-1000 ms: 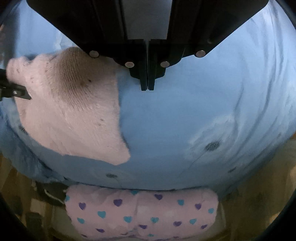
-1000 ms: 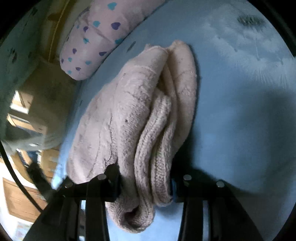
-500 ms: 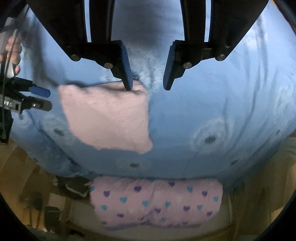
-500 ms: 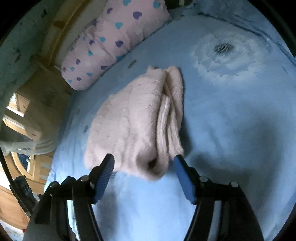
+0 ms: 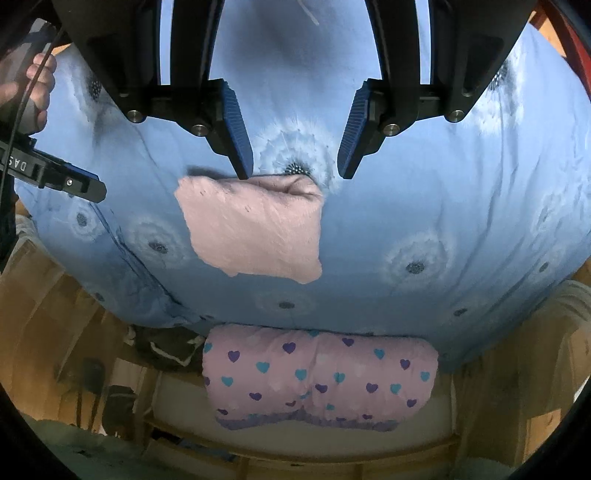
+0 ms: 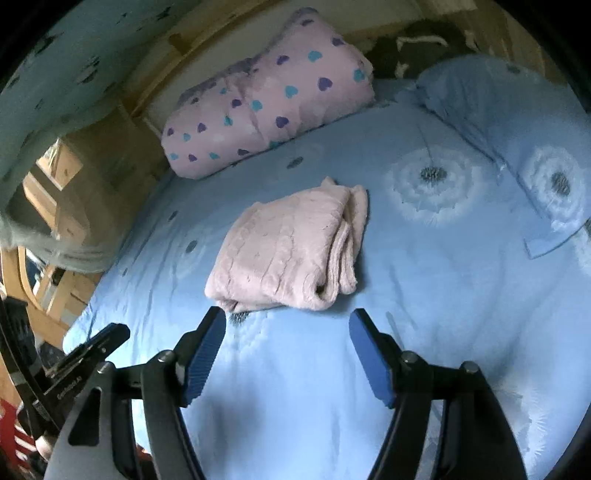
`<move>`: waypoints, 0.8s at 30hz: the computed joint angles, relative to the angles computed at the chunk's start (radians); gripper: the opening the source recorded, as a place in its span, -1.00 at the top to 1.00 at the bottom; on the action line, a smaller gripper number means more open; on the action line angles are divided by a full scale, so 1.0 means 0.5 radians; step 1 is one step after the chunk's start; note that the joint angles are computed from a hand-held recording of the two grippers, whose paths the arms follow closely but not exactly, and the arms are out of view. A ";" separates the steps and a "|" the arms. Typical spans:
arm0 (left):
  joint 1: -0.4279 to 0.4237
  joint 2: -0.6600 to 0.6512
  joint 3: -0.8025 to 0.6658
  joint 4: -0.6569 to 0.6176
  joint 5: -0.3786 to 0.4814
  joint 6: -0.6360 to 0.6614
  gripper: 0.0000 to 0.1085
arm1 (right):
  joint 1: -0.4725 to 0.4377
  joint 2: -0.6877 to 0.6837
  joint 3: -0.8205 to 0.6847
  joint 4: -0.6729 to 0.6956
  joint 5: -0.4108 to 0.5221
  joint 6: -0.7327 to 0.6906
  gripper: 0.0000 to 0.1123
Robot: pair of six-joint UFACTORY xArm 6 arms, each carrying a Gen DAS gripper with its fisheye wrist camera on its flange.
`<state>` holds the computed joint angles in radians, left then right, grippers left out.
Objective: Fold small clothes
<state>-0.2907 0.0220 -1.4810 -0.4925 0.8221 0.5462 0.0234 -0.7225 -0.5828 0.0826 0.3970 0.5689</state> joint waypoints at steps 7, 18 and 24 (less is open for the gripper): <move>-0.027 -0.259 0.323 -0.036 -0.026 0.091 0.48 | 0.151 -0.119 0.050 -0.370 0.137 0.240 -0.41; -0.122 -0.344 0.544 0.407 0.118 -0.148 0.48 | 0.384 0.042 -0.077 -0.831 0.985 0.530 -0.41; -0.104 -0.319 0.537 0.434 0.287 -0.202 0.48 | 0.396 -0.028 -0.009 -0.741 1.139 0.466 -0.41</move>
<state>-0.3429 -0.1376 -1.2126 -0.2754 0.9654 0.4454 0.2211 -0.7366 -0.5871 -0.2877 0.9663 0.8017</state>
